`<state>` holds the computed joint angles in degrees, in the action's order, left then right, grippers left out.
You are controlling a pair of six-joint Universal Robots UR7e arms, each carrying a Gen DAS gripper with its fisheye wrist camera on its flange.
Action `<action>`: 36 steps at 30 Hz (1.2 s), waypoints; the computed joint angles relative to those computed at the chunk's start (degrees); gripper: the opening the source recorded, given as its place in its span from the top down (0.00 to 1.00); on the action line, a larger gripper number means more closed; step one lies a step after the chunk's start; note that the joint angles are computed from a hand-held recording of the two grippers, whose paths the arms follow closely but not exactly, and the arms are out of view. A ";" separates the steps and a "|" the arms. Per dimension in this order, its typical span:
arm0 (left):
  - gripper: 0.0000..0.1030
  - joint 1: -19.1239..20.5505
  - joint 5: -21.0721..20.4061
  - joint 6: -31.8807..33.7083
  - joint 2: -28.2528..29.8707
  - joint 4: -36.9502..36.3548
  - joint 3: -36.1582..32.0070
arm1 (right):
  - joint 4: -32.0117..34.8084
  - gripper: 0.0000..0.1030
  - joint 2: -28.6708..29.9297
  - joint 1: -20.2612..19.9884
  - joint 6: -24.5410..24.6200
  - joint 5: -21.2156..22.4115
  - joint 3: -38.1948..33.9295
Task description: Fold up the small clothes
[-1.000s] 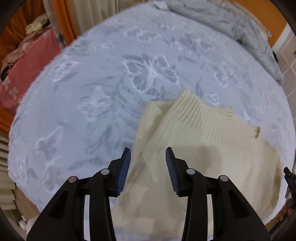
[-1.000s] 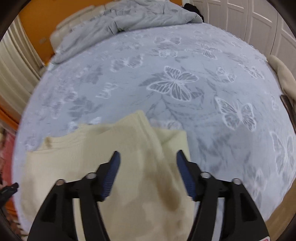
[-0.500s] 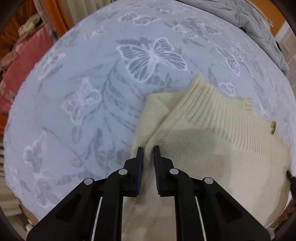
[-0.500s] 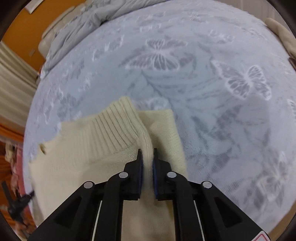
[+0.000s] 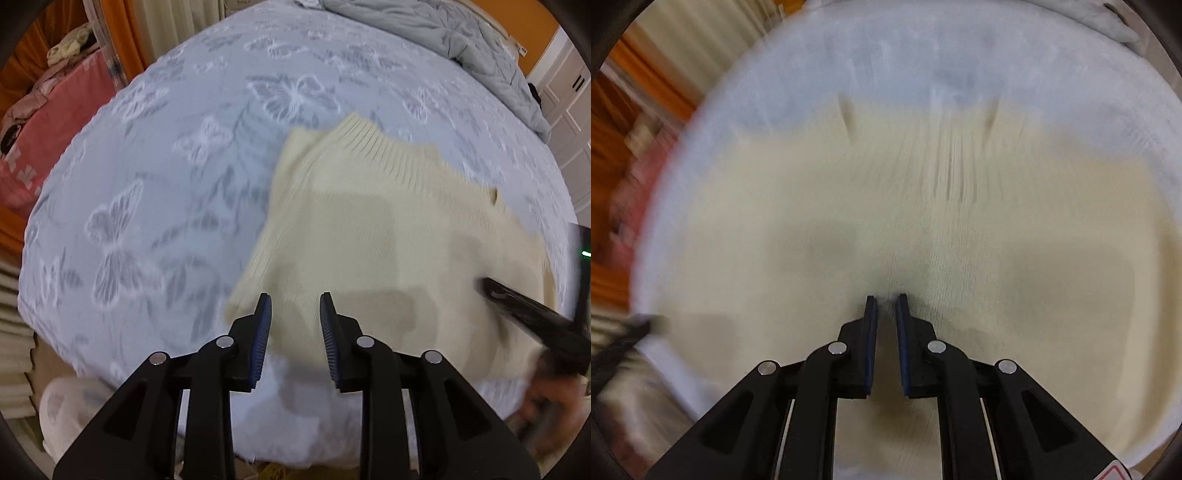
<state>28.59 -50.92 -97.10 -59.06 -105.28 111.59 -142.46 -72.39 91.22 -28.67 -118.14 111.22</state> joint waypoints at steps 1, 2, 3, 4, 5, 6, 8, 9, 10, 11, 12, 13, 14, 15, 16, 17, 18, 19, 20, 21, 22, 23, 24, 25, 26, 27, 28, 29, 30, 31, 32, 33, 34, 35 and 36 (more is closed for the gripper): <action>0.75 -0.55 -0.39 -0.42 -0.49 -0.50 0.66 | -2.05 0.91 0.07 1.62 -0.85 -1.52 0.39; 0.74 -1.19 -0.27 -1.02 -1.32 -0.64 1.45 | -1.70 0.95 -0.67 2.22 0.27 -0.63 0.36; 0.71 -2.01 0.13 -2.76 -2.52 0.23 2.45 | 1.05 0.95 -2.41 2.67 2.39 2.65 -0.31; 0.62 -2.26 0.22 -3.75 -3.25 0.57 3.05 | 2.74 0.95 -4.16 3.27 3.86 5.57 -0.74; 0.57 -2.41 0.37 -5.14 -4.45 -0.04 4.35 | 2.03 0.95 -4.97 3.30 3.55 6.10 -0.41; 0.50 -2.41 0.50 -6.88 -5.89 -2.12 6.32 | 0.37 0.95 -4.79 3.46 3.03 4.72 0.31; 0.43 -1.76 0.66 -10.43 -8.14 -8.14 10.22 | 1.77 0.98 -1.89 2.37 2.30 -1.37 0.72; 0.43 -1.48 1.44 -11.84 -9.25 -13.31 12.97 | 0.78 0.98 -0.98 1.44 0.97 -3.05 1.68; 0.41 -1.09 1.80 -13.13 -9.64 -16.07 14.40 | -0.95 0.97 -1.91 1.72 0.08 -2.33 2.42; 0.35 -0.39 2.01 -14.52 -9.80 -18.63 15.68 | -0.28 0.94 -2.90 1.85 1.26 -1.29 2.53; 0.30 0.15 2.28 -14.92 -9.69 -21.99 16.98 | 1.35 0.92 -3.83 1.99 3.61 0.08 2.10; 0.25 0.51 2.27 -15.44 -9.40 -24.19 17.77 | 2.84 0.92 -5.15 1.71 5.64 3.02 1.79; 0.25 1.51 1.61 -15.55 -8.79 -28.02 18.78 | 3.63 0.91 -6.87 1.10 6.85 6.28 2.00; 0.25 2.15 1.18 -14.68 -8.42 -31.55 19.62 | 3.29 0.91 -7.89 0.66 7.17 7.25 2.43; 0.25 2.86 0.64 -13.52 -7.45 -37.43 21.00 | 2.50 0.91 -8.57 0.56 7.36 7.20 3.03; 0.26 3.28 0.05 -13.21 -6.40 -41.33 21.80 | 2.50 0.91 -9.20 -0.05 7.20 7.23 3.45; 0.28 3.38 0.05 -12.99 -5.70 -42.82 21.96 | 3.32 0.91 -9.42 -0.65 7.27 6.82 3.56; 0.41 3.38 0.25 -12.71 -5.36 -42.49 21.63 | 4.29 0.91 -9.09 -1.44 7.86 5.29 3.54; 0.55 3.36 0.36 -11.21 -5.03 -44.56 21.81 | 5.05 0.92 -9.72 -2.33 7.94 4.98 3.90; 0.70 3.51 -0.49 -9.68 -4.81 -47.51 21.92 | 5.02 0.94 -10.01 -3.40 7.89 5.91 4.36; 0.78 3.21 0.02 -10.17 -5.02 -48.07 22.20 | 4.26 0.95 -10.51 -4.84 7.27 7.83 5.03; 0.85 2.56 0.52 -10.31 -5.42 -47.67 21.86 | 4.13 0.96 -10.60 -5.56 7.02 8.96 5.05; 0.87 1.85 1.11 -10.33 -5.83 -45.98 21.04 | 4.17 0.97 -10.71 -6.07 7.18 9.77 5.12; 0.89 1.16 1.69 -10.19 -6.11 -44.11 20.14 | 4.56 0.97 -10.59 -6.38 7.80 10.29 4.86; 0.90 0.20 2.56 -9.54 -6.27 -41.52 18.60 | 4.96 0.97 -10.46 -6.45 7.90 10.23 4.59; 0.90 -1.19 4.02 -7.24 -5.80 -37.04 15.20 | 4.94 0.97 -10.32 -6.30 7.73 10.04 4.49; 0.90 -1.75 4.56 -5.22 -5.23 -34.86 13.08 | 4.73 0.97 -10.23 -6.06 7.38 9.80 4.47; 0.90 -2.77 5.67 -0.80 -3.33 -31.49 8.57 | 4.40 0.97 -10.21 -6.05 7.06 9.76 4.58; 0.90 -3.42 6.26 2.57 -1.62 -29.23 5.16 | 4.23 0.97 -10.70 -5.88 7.06 9.76 5.02; 0.90 -3.91 6.91 6.19 0.38 -27.02 1.48 | 4.36 0.96 -11.19 -5.77 7.25 10.00 5.06; 0.90 -4.49 7.69 11.28 3.74 -25.18 -3.56 | 4.74 0.92 -11.42 -6.30 6.99 10.69 4.59; 0.90 -4.75 7.82 14.69 5.90 -25.00 -6.43 | 5.15 0.90 -12.22 -6.74 6.98 11.65 4.52; 0.90 -4.88 7.51 19.39 8.95 -25.61 -10.10 | 5.75 0.88 -13.75 -7.37 7.07 13.22 4.49; 0.90 -4.85 7.16 22.69 11.13 -26.25 -12.54 | 6.54 0.88 -15.16 -8.20 6.85 14.78 4.25; 0.90 -4.85 6.72 26.54 14.51 -26.10 -16.39 | 7.33 0.88 -16.28 -9.15 6.44 16.20 3.78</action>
<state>23.75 -44.20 -70.56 -44.54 -131.38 95.20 -135.13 -88.67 82.06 -22.24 -101.94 115.01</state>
